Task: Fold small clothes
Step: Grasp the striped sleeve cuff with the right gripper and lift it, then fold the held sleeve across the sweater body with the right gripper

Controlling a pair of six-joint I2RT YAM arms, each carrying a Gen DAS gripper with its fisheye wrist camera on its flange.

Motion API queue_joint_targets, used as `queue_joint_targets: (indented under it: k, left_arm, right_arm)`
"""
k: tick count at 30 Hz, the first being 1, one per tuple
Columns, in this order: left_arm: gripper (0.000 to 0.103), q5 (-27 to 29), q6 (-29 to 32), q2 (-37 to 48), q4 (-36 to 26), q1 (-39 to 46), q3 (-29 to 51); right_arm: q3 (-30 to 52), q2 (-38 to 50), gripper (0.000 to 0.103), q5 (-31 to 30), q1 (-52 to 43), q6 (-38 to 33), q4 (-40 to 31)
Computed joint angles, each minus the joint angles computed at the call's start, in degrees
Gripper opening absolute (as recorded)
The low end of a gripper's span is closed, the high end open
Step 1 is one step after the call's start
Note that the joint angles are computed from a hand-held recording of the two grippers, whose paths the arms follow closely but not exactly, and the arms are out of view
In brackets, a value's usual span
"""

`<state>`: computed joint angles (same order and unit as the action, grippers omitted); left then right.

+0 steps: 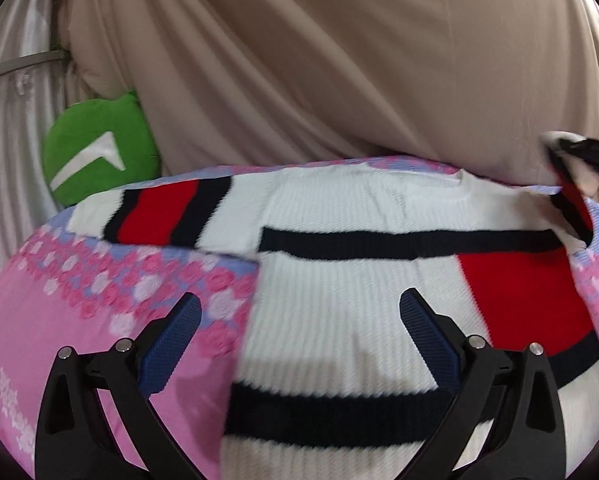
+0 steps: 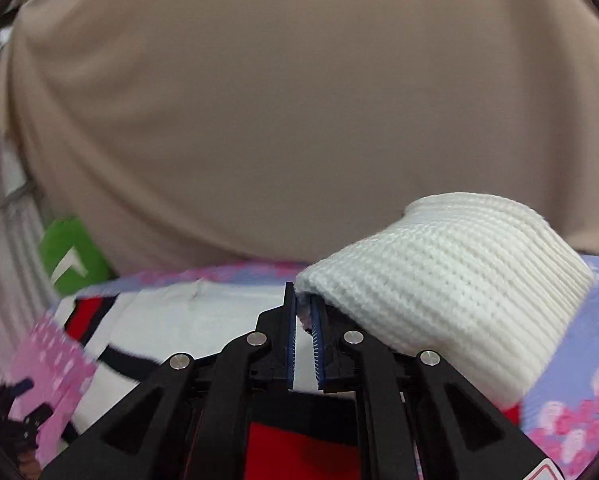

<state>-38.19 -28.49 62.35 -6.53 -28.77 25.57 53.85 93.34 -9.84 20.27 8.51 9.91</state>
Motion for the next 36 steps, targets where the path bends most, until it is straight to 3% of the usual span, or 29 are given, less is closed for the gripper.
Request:
queue_joint_targets:
  k: [3, 6, 9, 11, 13, 15, 17, 21, 26, 29, 31, 36]
  left_arm:
    - [0.097, 6.4, 2.3, 7.2, 3.5, 3.8, 4.9]
    - [0.097, 14.1, 3.7, 15.5, 5.5, 7.6, 10.2]
    - [0.097, 23.5, 2.5, 22.8, 5.4, 12.2, 15.2]
    - [0.097, 26.7, 1.3, 25.4, 6.2, 13.9, 16.3]
    - [0.097, 27.3, 1.1, 26.3, 7.8, 14.2, 15.9]
    - [0.097, 25.0, 1.7, 26.8, 9.2, 12.8, 15.4]
    - [0.097, 21.6, 2.5, 27.1, 10.1, 11.0, 15.2]
    - [0.097, 14.3, 4.7, 25.1, 10.3, 7.0, 14.0]
    - [0.098, 9.7, 7.8, 21.7, 10.3, 5.5, 12.1]
    - [0.098, 11.3, 7.6, 23.3, 9.1, 6.9, 13.6]
    - [0.098, 14.0, 7.0, 24.9, 9.0, 8.1, 14.5]
    - [0.098, 20.2, 6.7, 30.1, 8.6, 11.8, 17.9]
  right_arm:
    - [8.3, 11.4, 0.009, 2.6, 10.0, -1.3, -2.7]
    - [17.9, 22.9, 0.013, 8.0, 16.4, -3.5, -9.7]
    - [12.4, 21.2, 0.019, 9.5, 17.8, -5.0, -8.2]
    - [5.0, 14.9, 0.043, 9.7, 16.2, -5.5, -3.8]
    - [-1.7, 8.9, 0.059, 8.9, 13.1, -4.8, 0.3]
    - [-4.2, 4.4, 0.06, 6.9, 8.4, -3.5, -0.8]
    - [-1.8, 5.2, 0.06, 5.4, 5.3, -1.9, -4.1]
    - [6.2, 13.3, 0.06, -0.8, 2.1, 4.2, -7.4]
    - [24.7, 28.6, 0.062, -8.2, 4.5, 13.4, -13.3]
    - [34.9, 33.1, 0.062, -13.5, 10.2, 11.6, -16.8]
    - [36.5, 31.8, 0.056, -16.8, 13.5, 7.4, -17.3]
    - [21.1, 16.6, 0.059, -4.4, 14.1, -1.5, -10.5]
